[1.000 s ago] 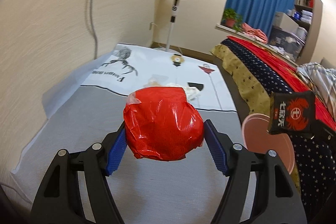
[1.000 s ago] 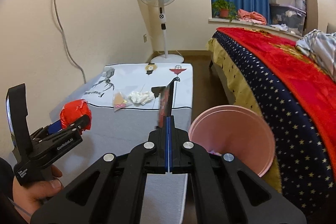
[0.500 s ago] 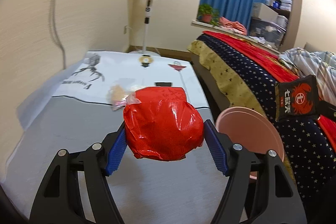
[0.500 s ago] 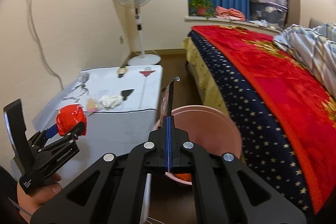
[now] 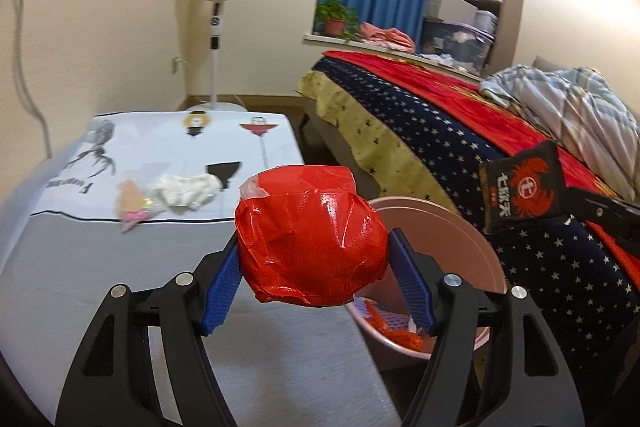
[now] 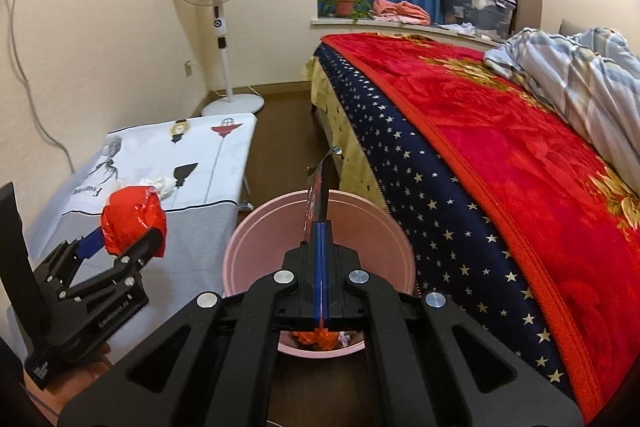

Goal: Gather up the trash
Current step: 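Open the left tool over the pink bin while the right tool releases the black packet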

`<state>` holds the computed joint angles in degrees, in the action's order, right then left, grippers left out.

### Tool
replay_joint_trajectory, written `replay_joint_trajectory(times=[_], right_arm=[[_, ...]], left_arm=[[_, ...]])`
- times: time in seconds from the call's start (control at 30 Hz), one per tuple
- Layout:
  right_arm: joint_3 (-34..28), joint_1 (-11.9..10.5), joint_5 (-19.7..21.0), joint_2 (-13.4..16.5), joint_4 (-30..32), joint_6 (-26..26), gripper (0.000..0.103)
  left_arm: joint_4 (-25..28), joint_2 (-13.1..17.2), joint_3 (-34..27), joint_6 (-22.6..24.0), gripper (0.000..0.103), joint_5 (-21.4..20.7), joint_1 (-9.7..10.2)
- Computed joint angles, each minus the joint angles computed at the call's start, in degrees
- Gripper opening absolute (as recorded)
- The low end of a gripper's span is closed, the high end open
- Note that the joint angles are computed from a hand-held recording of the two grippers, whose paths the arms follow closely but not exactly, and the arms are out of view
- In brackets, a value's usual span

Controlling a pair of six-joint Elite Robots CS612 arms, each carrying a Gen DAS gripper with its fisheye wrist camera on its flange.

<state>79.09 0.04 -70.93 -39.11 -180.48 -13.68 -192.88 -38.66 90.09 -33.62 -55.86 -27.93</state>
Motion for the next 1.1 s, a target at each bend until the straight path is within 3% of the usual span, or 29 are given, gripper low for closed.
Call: replay_joint_trajectory(times=[0.47, 0.8, 0.93, 1.0, 1.1], right_arm=[[-5.40, 0.26, -2.93, 3.40, 4.46, 3.87, 0.000], [-6.72, -0.09, -3.32, 4.23, 5.30, 5.51, 0.000], [-6.91, -0.23, -3.84, 4.34, 5.08, 6.72, 0.013], [-6.88, -0.32, -4.08, 4.38, 4.79, 7.85, 0.026], [-6.79, -0.38, -4.03, 4.39, 4.35, 8.36, 0.028]], left_arm=[[1.25, 3.33, -5.23, 4.42, 0.068, -5.06, 0.53], [3.25, 5.34, -8.74, 5.84, 0.069, -9.43, 0.76], [3.18, 5.65, -9.14, 5.92, 0.079, -11.22, 0.94], [3.07, 5.59, -8.95, 5.56, 0.079, -11.26, 1.01], [2.79, 5.23, -8.32, 5.10, 0.079, -10.51, 1.04]])
